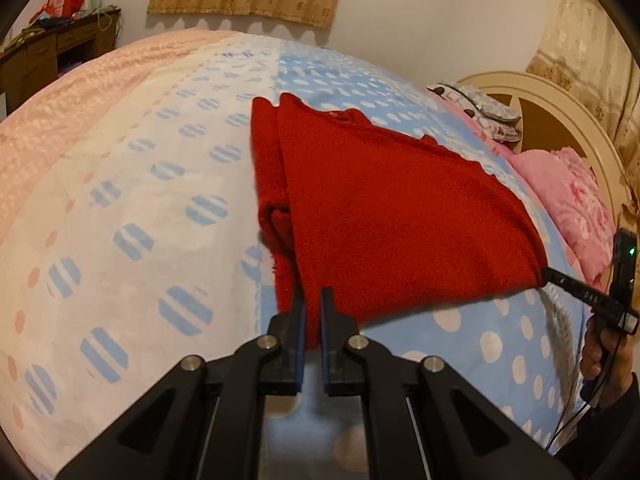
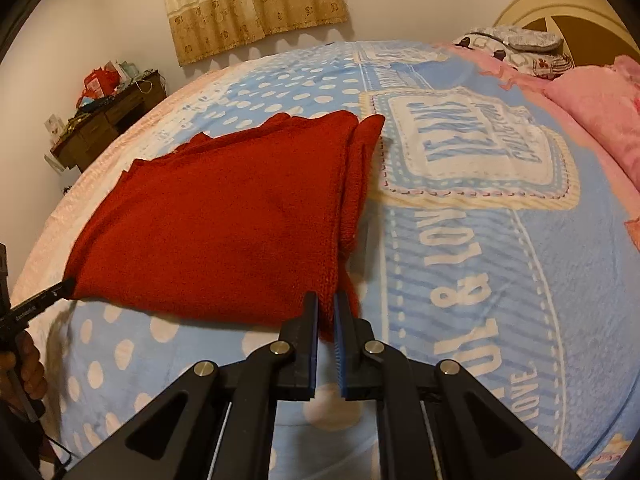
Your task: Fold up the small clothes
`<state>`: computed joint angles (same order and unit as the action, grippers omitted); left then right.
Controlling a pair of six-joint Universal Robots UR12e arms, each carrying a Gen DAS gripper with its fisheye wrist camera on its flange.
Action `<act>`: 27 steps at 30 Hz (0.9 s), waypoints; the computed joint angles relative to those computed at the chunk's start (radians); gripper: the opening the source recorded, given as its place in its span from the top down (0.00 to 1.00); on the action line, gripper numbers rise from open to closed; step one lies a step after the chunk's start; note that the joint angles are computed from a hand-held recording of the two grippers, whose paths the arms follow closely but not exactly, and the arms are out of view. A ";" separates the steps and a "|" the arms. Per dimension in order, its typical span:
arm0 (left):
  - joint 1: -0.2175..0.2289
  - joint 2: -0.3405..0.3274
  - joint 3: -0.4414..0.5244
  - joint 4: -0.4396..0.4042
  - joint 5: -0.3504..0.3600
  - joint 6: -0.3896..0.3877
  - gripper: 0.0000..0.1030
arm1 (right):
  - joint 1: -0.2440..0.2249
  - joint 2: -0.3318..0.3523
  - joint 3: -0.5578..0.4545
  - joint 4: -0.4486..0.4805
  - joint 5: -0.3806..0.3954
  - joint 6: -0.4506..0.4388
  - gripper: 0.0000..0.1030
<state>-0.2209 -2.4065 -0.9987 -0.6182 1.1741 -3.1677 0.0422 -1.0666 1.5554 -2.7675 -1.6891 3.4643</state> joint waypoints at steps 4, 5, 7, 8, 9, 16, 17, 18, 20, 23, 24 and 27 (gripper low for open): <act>-0.001 0.008 -0.015 0.026 0.004 0.007 0.94 | -0.006 0.003 0.001 0.009 0.005 0.007 0.94; -0.003 0.009 -0.018 0.025 0.011 0.015 0.94 | -0.007 0.002 0.004 0.010 0.009 0.006 0.94; -0.002 0.010 -0.023 0.017 0.011 0.018 0.94 | -0.006 0.004 0.002 0.020 0.001 -0.004 0.94; -0.002 0.010 -0.024 0.016 0.012 0.016 0.94 | -0.007 0.004 0.002 0.020 0.001 -0.004 0.94; -0.002 0.011 -0.028 0.020 0.010 0.015 0.94 | -0.008 0.003 0.002 0.023 0.004 -0.002 0.94; -0.005 0.018 -0.047 0.044 0.017 0.021 0.94 | 0.005 0.003 -0.017 0.053 -0.036 -0.022 0.94; -0.006 0.020 -0.052 0.051 0.023 0.025 0.94 | 0.006 0.004 -0.020 0.062 -0.041 -0.027 0.94; -0.007 0.022 -0.057 0.056 0.026 0.028 0.94 | 0.006 0.005 -0.021 0.069 -0.041 -0.028 0.94; -0.006 0.023 -0.058 0.056 0.024 0.027 0.94 | 0.004 0.006 -0.019 0.081 -0.040 -0.018 0.94; -0.003 0.024 -0.059 0.057 0.016 0.014 0.94 | 0.004 0.003 -0.019 0.085 -0.040 -0.008 0.94; -0.002 0.024 -0.058 0.054 0.012 0.010 0.93 | 0.007 0.002 -0.023 0.090 -0.050 -0.010 0.93; 0.005 0.028 -0.059 0.064 0.021 -0.023 0.88 | 0.019 -0.002 -0.032 0.090 -0.089 -0.011 0.88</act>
<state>-0.2163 -2.3789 -1.0573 -0.5541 1.1946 -3.1903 0.0612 -1.0682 1.5239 -2.6775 -1.7784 3.4534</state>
